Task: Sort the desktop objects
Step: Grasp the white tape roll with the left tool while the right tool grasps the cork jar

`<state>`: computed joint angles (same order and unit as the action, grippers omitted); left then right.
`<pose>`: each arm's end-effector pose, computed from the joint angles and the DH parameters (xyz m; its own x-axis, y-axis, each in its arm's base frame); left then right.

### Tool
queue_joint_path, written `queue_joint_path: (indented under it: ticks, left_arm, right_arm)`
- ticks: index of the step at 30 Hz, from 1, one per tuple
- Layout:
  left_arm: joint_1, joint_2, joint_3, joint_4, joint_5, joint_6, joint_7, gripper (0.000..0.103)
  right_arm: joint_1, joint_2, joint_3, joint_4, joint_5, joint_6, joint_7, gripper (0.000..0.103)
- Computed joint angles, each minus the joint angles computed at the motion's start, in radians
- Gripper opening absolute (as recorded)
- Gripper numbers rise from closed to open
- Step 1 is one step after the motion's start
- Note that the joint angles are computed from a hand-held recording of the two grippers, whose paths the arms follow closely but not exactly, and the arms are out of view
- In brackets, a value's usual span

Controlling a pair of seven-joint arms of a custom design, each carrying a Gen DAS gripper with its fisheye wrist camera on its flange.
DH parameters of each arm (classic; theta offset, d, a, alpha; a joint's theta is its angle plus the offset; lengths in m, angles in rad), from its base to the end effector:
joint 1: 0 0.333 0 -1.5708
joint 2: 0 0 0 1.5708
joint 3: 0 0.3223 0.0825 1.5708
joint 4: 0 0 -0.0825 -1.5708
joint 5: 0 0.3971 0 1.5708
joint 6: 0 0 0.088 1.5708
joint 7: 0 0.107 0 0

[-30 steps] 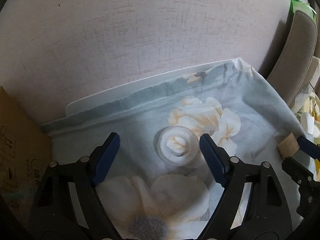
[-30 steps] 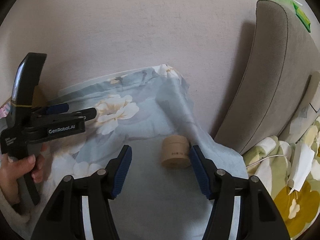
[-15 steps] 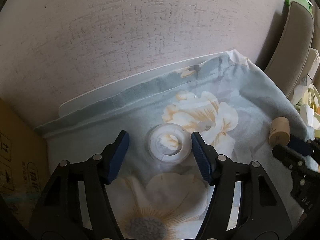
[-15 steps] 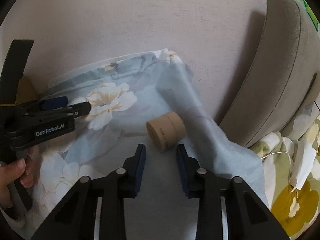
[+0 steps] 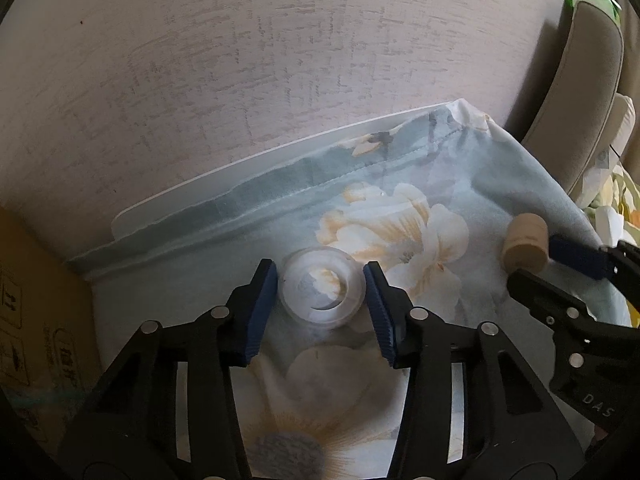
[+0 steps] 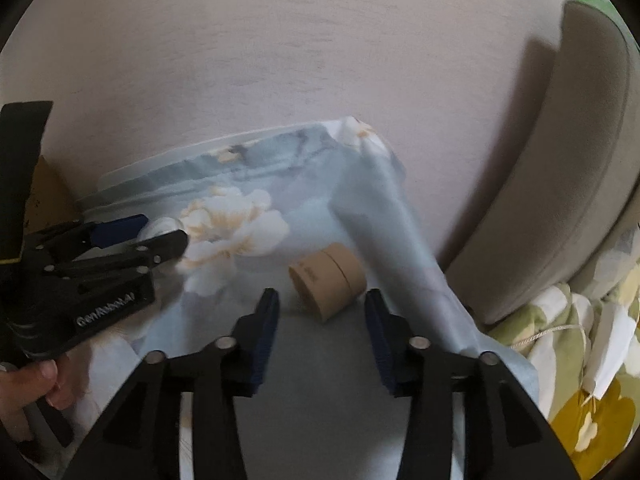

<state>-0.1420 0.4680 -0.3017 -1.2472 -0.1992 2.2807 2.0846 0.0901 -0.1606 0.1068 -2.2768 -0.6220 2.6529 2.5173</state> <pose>0.6994 -0.2755 0.5774 -0.7247 -0.6884 0.0301 -0.5590 0.5618 -0.6098 0.5261 0.1230 0.4767 -0.2690 -0.9631 0.0066 -0.7523 0.2058 -0.6258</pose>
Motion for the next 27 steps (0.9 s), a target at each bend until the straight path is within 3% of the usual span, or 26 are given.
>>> queue_joint_path:
  ticks: [7,11,13,14,21,27]
  left_arm:
    - [0.011,-0.026,-0.002,-0.031,-0.013,0.011,0.011,0.04]
    - [0.02,-0.034,-0.003,-0.035,-0.027,0.004,0.028,0.04]
    - [0.023,-0.038,-0.002,-0.036,-0.031,-0.001,0.035,0.039]
    - [0.025,-0.04,-0.001,-0.035,-0.034,-0.005,0.036,0.039]
    - [0.047,-0.072,-0.002,-0.041,-0.083,-0.039,0.047,0.039]
    - [0.066,-0.125,0.007,-0.012,-0.136,-0.121,0.051,0.039]
  right_arm:
    - [0.024,0.087,-0.022,0.104,0.013,-0.047,-0.034,0.052]
    - [0.046,0.135,-0.049,0.146,-0.001,-0.012,-0.074,0.052]
    - [0.057,0.147,-0.061,0.156,0.002,-0.007,-0.086,0.036]
    - [0.061,0.149,-0.066,0.157,0.008,-0.001,-0.092,0.036]
    - [0.061,0.1,-0.071,0.118,-0.037,0.051,-0.063,0.035]
    - [0.047,0.022,-0.053,0.084,0.077,0.051,-0.137,0.035]
